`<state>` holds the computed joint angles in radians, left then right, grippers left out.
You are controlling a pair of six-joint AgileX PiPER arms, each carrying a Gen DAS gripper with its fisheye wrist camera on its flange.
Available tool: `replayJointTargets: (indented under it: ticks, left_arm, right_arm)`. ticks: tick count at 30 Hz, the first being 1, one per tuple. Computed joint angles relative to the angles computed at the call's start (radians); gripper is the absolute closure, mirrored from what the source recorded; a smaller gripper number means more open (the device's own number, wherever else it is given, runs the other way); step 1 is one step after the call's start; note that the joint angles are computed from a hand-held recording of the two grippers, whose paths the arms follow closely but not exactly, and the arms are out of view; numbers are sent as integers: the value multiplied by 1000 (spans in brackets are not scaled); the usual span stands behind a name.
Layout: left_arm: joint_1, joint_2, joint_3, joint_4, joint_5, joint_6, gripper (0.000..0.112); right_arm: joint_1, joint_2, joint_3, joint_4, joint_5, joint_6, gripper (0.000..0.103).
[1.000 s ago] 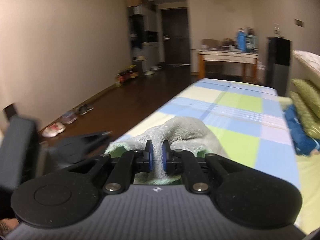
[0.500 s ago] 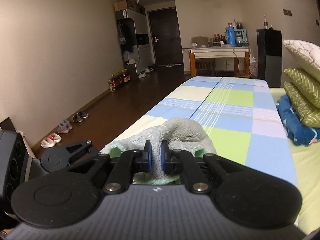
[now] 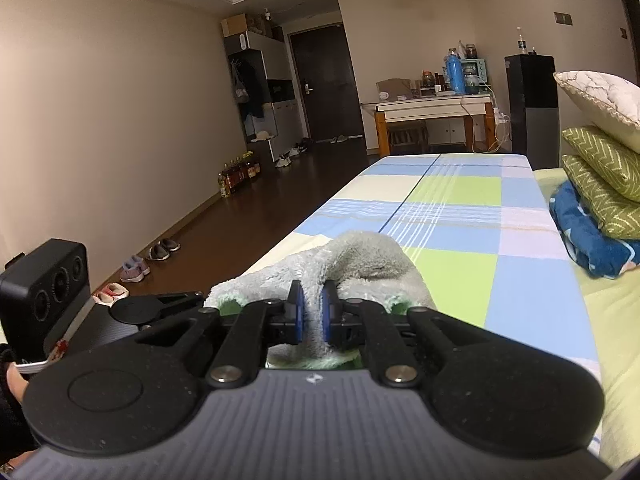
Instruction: Clean container
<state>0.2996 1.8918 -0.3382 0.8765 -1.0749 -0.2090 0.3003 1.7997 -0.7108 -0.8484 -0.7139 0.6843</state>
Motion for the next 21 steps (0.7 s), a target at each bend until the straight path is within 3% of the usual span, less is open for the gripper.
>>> replayJointTargets:
  ticks: [2, 6, 9, 12, 21]
  left_arm:
    - [32, 1, -21, 51, 7, -15, 26]
    - [24, -29, -17, 17, 33, 57, 27]
    - [-65, -66, 27, -174, 51, 254, 27]
    - [-174, -72, 105, -398, -2, 494, 27]
    - [-228, -58, 80, -457, 1, 498, 27]
  right_arm:
    - [-3, -3, 9, 6, -5, -6, 97]
    - [-9, -13, 25, 10, -8, -8, 97]
    - [9, -25, 35, 43, 14, -41, 97]
    - [55, -48, 48, 108, 59, -134, 95]
    - [160, -68, 64, 86, 51, -179, 95]
